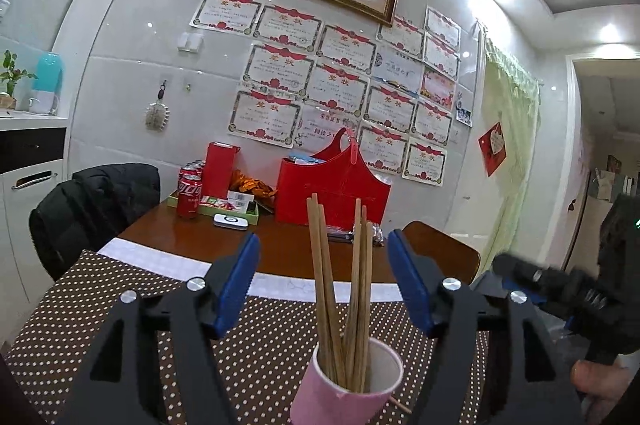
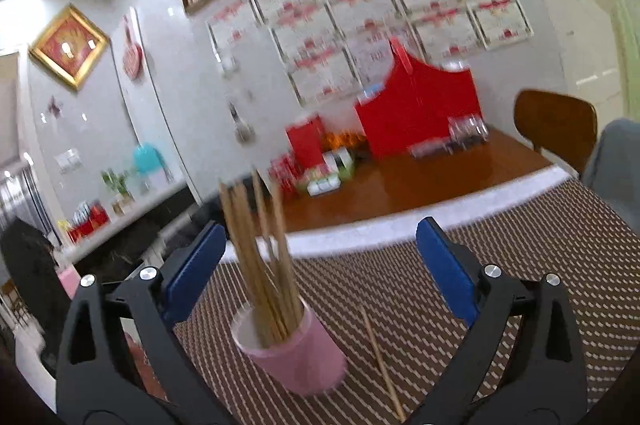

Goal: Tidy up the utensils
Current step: 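Lower both chopsticks into the pink cup and open both tools, then close the left tool on two chopsticks while the right tool closes on one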

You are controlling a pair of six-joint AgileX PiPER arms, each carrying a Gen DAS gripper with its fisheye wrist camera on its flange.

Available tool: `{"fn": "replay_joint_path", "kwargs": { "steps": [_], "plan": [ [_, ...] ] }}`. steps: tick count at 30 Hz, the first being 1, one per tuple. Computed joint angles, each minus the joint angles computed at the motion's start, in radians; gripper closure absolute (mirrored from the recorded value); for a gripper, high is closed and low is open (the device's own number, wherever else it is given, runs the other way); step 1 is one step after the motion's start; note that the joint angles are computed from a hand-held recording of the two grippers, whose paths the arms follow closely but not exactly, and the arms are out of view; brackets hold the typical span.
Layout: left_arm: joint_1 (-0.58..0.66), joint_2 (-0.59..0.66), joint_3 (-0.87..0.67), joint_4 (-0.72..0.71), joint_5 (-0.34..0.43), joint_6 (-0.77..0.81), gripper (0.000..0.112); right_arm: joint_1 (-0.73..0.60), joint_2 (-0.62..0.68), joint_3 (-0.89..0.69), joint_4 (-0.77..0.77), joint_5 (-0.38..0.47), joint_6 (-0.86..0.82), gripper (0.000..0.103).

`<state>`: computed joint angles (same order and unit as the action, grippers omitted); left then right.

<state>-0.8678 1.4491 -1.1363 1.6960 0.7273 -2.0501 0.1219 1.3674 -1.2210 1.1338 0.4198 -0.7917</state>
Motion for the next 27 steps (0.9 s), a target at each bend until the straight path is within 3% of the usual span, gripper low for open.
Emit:
{"fn": "replay_joint_path", "kwargs": {
  "steps": [5,12,17,22,27],
  "plan": [
    [-0.072,-0.034,0.015,-0.137,0.079,0.136,0.029,-0.058,0.039,-0.025,-0.268,0.158,0.206,0.008],
    [-0.203,-0.052,0.015,-0.521,0.231,0.435,0.028,-0.092,0.081,-0.002,-0.451,0.316,0.283,0.008],
    [-0.333,-0.043,0.029,-0.776,0.316,0.516,0.028,-0.105,0.029,0.096,-0.466,0.348,0.234,0.008],
    [-0.446,0.062,-0.018,-0.987,0.371,0.567,0.028,-0.135,-0.005,0.147,-0.456,0.363,0.209,0.008],
    [-0.441,0.126,-0.037,-1.100,0.345,0.572,0.028,-0.096,0.014,0.111,-0.541,0.370,0.258,0.008]
  ]
}}
